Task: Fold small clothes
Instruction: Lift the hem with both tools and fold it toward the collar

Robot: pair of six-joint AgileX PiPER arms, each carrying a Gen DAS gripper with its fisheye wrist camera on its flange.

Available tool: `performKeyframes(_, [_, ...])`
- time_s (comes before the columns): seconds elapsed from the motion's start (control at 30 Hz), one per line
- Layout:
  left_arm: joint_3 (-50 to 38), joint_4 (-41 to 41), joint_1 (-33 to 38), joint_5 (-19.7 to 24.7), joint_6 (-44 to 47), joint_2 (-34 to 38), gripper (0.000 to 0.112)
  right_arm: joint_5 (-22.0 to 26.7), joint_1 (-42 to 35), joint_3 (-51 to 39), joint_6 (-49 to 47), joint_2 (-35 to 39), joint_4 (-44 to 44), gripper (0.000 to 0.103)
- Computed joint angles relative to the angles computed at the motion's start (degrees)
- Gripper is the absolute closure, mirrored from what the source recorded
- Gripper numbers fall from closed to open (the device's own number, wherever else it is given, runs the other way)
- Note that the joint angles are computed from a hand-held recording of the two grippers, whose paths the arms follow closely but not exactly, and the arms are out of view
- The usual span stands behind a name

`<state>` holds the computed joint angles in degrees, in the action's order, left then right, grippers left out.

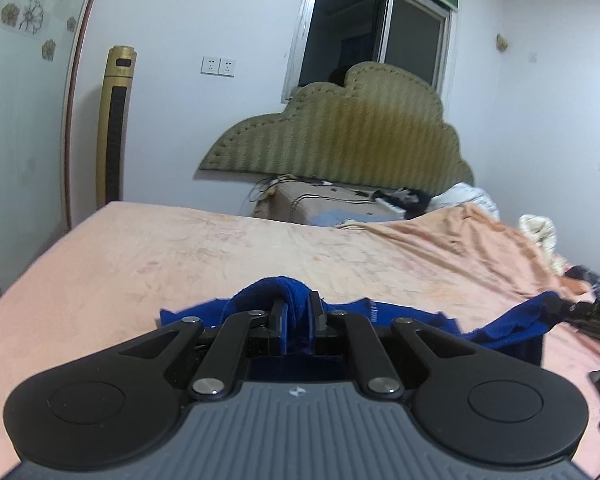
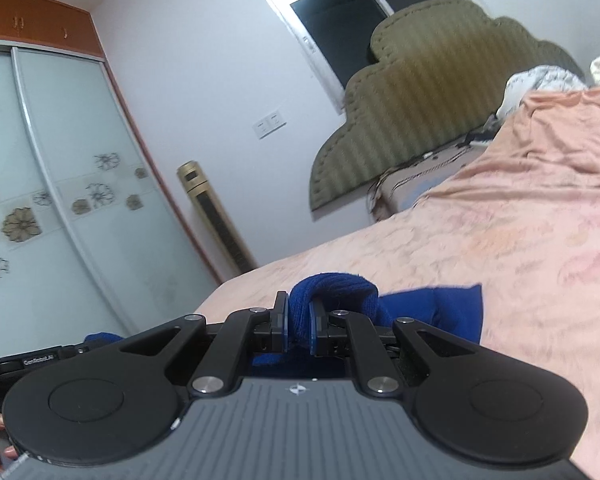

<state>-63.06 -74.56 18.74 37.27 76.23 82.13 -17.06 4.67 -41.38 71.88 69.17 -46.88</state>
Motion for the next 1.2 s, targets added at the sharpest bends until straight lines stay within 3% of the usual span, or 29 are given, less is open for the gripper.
performKeyframes(0.13, [-5.34, 3.47, -4.11, -4.81, -3.82, 5.13, 0.103, -1.9, -1.27, -4.56, -4.93, 7.37, 5.39, 0.09])
performKeyframes(0.27, [-11.63, 9.13, -7.29, -8.47, -10.09, 11.2, 0.103, -3.22, -2.89, -9.39, -3.76, 14.2, 5.49, 0.09])
performKeyframes(0.43, [-20.89, 21.72, -11.42, -11.88, -22.03, 19.66, 0.103, -2.43, -3.31, -16.7, -2.82, 23.02, 5.07, 0.09])
performKeyframes(0.6, [-31.13, 37.43, -14.99, -12.49, -37.5, 28.88, 0.103, -0.06, -3.47, -23.73, -0.18, 30.86, 2.57, 0.09])
performKeyframes(0.77, [-42.82, 51.27, -17.35, -9.42, -50.86, 38.08, 0.103, 2.59, -3.97, -30.77, 7.2, 37.6, -4.05, 0.09])
performKeyframes(0.9, [-50.71, 58.2, -18.47, -5.61, -57.94, 44.13, 0.103, 4.95, -4.17, -36.56, 18.6, 42.53, -14.89, 0.09])
performKeyframes(1.2, [-61.04, 63.69, -19.23, 0.4, -62.72, 51.26, 0.102, 7.27, -4.1, -42.88, 42.85, 47.85, -39.37, 0.088])
